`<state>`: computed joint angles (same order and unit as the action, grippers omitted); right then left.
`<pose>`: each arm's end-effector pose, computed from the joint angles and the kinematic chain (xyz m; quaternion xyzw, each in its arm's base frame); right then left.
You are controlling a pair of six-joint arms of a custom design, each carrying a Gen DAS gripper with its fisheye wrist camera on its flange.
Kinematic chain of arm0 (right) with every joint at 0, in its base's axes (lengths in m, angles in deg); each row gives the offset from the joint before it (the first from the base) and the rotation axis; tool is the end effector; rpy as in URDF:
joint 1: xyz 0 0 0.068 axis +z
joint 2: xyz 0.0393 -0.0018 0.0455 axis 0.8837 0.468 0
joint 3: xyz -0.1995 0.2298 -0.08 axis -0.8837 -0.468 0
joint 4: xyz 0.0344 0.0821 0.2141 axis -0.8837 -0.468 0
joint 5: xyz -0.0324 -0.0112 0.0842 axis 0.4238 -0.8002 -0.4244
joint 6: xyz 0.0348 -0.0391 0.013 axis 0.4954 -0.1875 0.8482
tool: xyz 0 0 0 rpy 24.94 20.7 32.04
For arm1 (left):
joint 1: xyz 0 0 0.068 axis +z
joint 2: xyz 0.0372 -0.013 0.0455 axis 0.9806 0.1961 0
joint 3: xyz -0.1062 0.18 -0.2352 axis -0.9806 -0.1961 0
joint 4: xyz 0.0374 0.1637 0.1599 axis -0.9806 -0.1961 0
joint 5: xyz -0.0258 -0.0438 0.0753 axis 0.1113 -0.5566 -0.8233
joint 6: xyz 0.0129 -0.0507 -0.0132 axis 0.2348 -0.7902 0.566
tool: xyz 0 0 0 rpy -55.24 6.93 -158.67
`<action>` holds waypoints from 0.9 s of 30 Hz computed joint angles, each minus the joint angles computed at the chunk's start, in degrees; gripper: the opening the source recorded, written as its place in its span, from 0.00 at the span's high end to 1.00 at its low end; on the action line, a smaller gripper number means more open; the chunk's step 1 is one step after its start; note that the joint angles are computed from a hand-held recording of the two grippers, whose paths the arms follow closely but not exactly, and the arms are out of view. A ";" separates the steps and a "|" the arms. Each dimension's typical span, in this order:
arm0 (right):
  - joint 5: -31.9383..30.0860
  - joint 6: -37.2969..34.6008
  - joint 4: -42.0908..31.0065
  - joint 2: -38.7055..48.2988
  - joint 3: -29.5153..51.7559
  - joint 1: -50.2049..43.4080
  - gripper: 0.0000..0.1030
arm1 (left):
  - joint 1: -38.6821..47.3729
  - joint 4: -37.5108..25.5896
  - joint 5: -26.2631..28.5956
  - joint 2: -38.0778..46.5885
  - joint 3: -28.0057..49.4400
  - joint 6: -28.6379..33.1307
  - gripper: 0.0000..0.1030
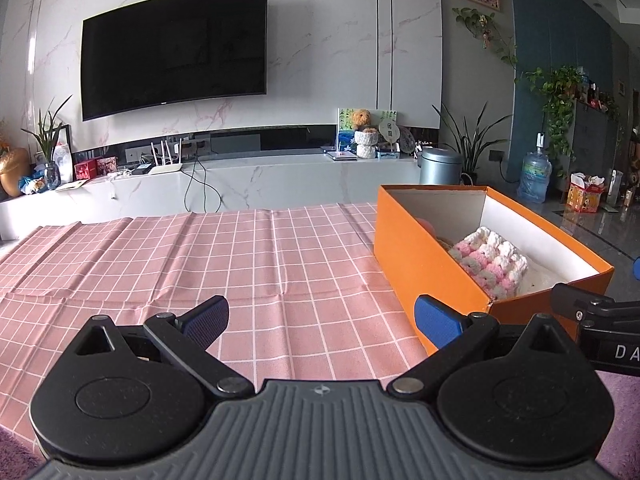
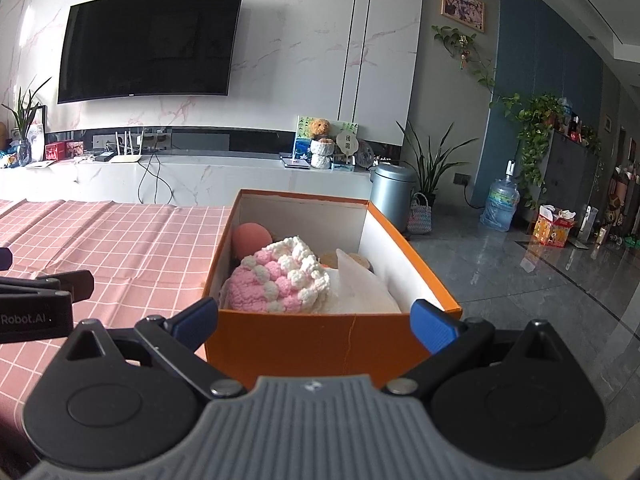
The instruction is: Organize soft objects
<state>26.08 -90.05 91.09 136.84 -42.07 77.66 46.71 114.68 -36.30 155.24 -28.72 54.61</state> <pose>0.3311 0.0887 0.1190 -0.1232 0.8239 0.0096 0.5532 0.2884 -0.1527 0.1821 -0.1029 0.8399 0.0672 0.5286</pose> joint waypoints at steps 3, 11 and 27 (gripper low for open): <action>-0.01 -0.07 -0.14 0.12 0.03 0.11 0.02 | -0.08 0.06 -0.03 -0.01 -0.08 -0.06 0.00; -0.32 -0.30 -0.22 -0.08 -0.10 0.21 0.02 | -0.45 -0.06 -0.36 -0.30 -0.20 0.23 0.00; -0.45 -0.15 -0.92 -0.13 0.17 0.27 0.02 | -0.40 -0.81 -0.51 -0.86 -0.17 0.22 0.00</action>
